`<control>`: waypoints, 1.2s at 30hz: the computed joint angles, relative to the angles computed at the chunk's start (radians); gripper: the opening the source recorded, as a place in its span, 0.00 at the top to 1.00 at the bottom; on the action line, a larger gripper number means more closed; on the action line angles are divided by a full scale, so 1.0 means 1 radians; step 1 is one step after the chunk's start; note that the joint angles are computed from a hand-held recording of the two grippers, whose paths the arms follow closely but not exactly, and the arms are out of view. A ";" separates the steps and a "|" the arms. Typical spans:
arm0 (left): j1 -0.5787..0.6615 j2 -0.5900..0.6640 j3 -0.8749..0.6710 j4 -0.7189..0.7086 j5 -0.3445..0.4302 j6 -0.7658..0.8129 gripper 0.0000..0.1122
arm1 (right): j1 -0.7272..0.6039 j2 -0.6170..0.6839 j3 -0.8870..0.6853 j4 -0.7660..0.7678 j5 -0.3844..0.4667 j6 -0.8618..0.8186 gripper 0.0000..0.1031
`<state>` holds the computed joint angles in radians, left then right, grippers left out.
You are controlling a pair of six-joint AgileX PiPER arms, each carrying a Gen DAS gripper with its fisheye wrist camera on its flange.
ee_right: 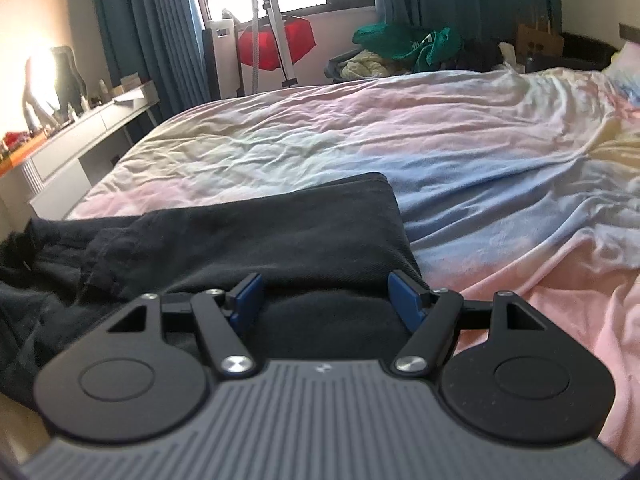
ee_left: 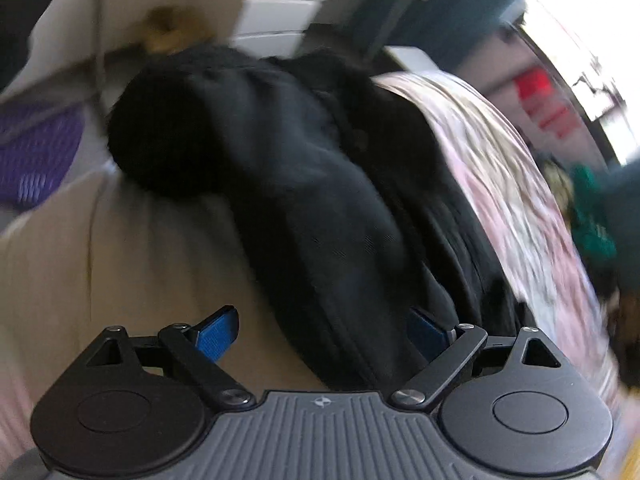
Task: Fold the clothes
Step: 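Grasp the ribbed waistband of the black garment with the left gripper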
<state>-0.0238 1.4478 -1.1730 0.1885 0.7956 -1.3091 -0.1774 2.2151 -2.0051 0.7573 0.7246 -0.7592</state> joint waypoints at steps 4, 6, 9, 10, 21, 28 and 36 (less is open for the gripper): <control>0.076 0.035 0.048 -0.035 -0.147 0.032 0.21 | 0.002 -0.007 0.016 0.001 -0.014 -0.019 0.30; 0.091 0.049 0.078 -0.012 -0.248 0.007 0.21 | -0.001 -0.007 0.017 0.010 -0.012 -0.019 0.30; 0.103 0.067 0.124 0.104 -0.365 -0.147 0.21 | 0.001 -0.009 0.009 -0.002 -0.010 0.000 0.30; 0.106 0.072 0.131 0.180 -0.374 -0.240 0.21 | 0.003 -0.011 0.009 -0.007 -0.012 0.003 0.30; 0.187 0.096 0.177 0.498 -0.414 -0.542 0.62 | 0.051 -0.051 0.078 0.026 -0.010 -0.161 0.30; -0.042 0.126 0.092 0.853 -0.108 -0.687 0.84 | 0.088 -0.031 0.054 -0.082 -0.020 -0.108 0.30; -0.433 0.277 -0.321 1.125 0.372 -0.376 0.85 | 0.023 0.020 -0.070 -0.005 0.113 -0.035 0.33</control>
<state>-0.4571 1.7250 -1.4945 1.3134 1.1672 -1.6850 -0.1549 2.2355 -2.0747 0.7528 0.8376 -0.7939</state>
